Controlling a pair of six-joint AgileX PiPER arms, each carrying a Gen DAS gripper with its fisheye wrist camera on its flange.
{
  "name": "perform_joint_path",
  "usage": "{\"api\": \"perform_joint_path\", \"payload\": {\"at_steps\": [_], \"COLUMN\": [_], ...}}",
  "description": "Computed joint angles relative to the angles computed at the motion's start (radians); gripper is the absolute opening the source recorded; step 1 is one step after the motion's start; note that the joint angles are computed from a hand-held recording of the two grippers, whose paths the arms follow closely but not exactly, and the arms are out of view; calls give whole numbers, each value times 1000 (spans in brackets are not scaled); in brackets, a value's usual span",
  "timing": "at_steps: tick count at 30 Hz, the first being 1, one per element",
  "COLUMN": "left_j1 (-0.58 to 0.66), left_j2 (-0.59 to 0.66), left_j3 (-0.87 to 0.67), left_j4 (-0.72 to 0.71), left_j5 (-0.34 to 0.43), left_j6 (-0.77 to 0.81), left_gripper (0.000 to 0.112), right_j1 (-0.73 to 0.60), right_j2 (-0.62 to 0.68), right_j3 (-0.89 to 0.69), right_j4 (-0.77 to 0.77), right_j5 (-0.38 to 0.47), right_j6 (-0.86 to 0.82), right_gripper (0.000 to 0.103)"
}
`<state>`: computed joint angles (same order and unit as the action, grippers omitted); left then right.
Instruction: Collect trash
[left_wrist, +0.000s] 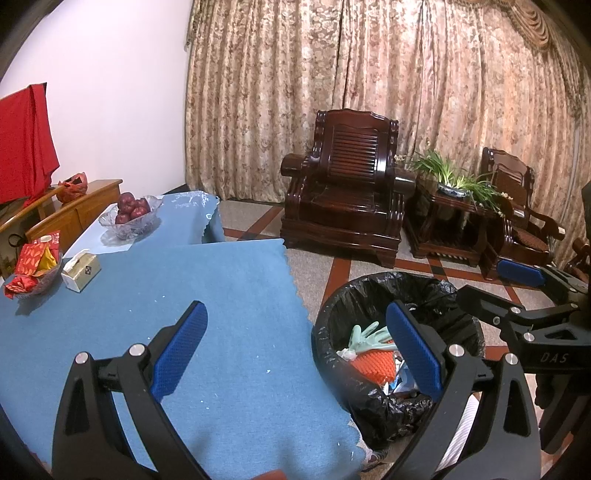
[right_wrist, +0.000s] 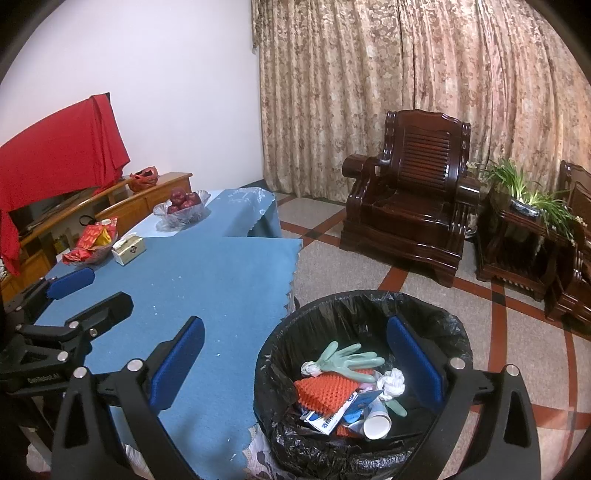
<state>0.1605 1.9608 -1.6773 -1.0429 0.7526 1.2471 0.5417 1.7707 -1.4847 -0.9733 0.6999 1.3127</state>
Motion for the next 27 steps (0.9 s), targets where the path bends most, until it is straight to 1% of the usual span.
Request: {"api": "perform_joint_path", "payload": {"at_steps": [6, 17, 20, 27], "left_j1": [8, 3, 14, 12], "left_j2": [-7, -2, -10, -13], "left_j3": [23, 2, 35, 40], "left_j4": [-11, 6, -14, -14], "left_j5": [0, 7, 6, 0], "left_j6": [21, -1, 35, 35], "left_gripper": [95, 95, 95, 95], "right_j1": [6, 6, 9, 10], "right_j2": [-7, -21, -25, -27], "right_j3": [18, 55, 62, 78], "right_j4": [-10, -27, -29, -39], "right_j5": [1, -11, -10, -17], "right_j6": [19, 46, 50, 68], "right_gripper": [97, 97, 97, 97]}}
